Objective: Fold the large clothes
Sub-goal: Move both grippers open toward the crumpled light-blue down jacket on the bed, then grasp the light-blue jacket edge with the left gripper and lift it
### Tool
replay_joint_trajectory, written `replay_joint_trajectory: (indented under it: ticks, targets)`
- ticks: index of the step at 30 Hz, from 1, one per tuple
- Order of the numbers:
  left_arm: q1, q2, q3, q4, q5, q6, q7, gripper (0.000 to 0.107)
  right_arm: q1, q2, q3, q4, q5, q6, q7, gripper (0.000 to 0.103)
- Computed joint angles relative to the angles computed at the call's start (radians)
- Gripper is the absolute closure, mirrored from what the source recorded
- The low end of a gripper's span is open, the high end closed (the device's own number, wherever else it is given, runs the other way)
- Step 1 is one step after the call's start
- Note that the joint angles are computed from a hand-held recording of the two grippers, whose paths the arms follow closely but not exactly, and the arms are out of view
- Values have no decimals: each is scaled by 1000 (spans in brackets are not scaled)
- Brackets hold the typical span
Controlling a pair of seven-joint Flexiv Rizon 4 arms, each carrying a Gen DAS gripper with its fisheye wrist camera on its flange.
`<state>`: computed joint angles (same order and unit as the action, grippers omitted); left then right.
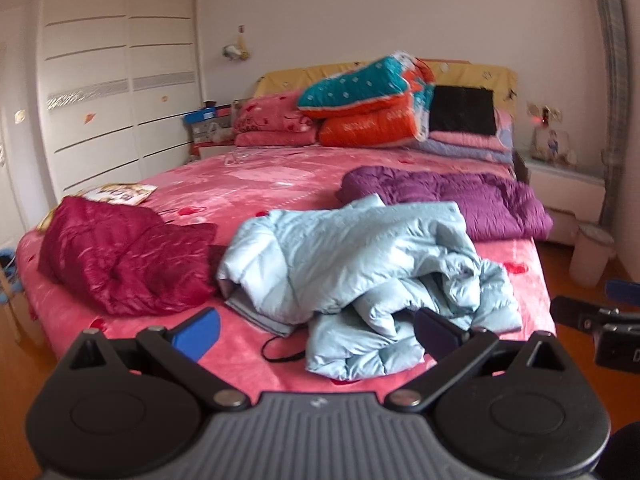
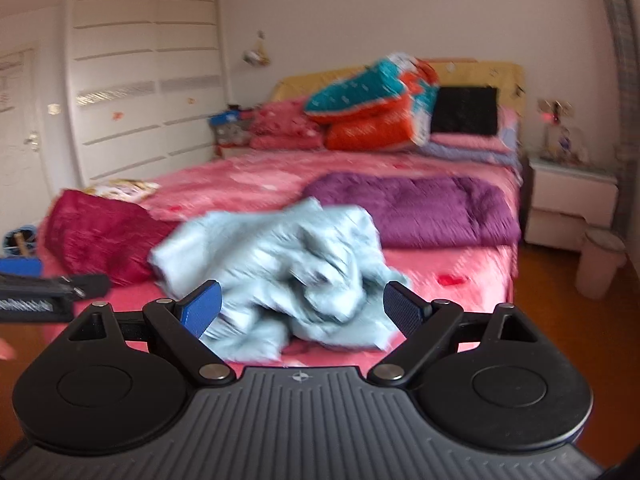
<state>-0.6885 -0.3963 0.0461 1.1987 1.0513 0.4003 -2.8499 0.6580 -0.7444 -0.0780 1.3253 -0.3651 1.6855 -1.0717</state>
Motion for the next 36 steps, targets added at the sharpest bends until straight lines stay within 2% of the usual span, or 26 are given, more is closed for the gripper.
replay_joint_trajectory:
  ticks: [3,5,10,13,16,20,25,28,31,33,36]
  targets:
    - [21,-41,0,-21,-4,47,31,5,14,-44,-51,-15,12,-1,22,0]
    - [40,-68,5,-35,-30,80,59,5,1,-69,-47,-30,10,-6,20,0]
    - [53,-148,39,-87,-88,107,109,6,-77,-123,62,-91,8,-62,2,0]
    - [61,-191,60,-122,-131,113,135,10,-96,-143,91,-110,8,-88,-8,0]
    - [68,-227,83,-150,-172,124,130,15,-110,-164,107,-134,9,-100,-19,0]
    - [84,-274,105,-194,-230,135,117,21,-157,-193,193,-188,22,-156,-60,0]
    - [82,-337,140,-268,-256,121,141,22,-194,-217,274,-238,66,-219,-118,0]
    - [86,-368,155,-309,-272,108,169,32,-198,-226,289,-260,94,-235,-149,0]
    - [92,-393,166,-346,-289,101,189,47,-200,-237,298,-281,119,-251,-171,0]
    - [98,-402,169,-357,-302,103,209,74,-204,-240,307,-292,138,-261,-184,0]
    - [92,-411,180,-369,-308,104,216,96,-206,-245,310,-307,162,-276,-196,0]
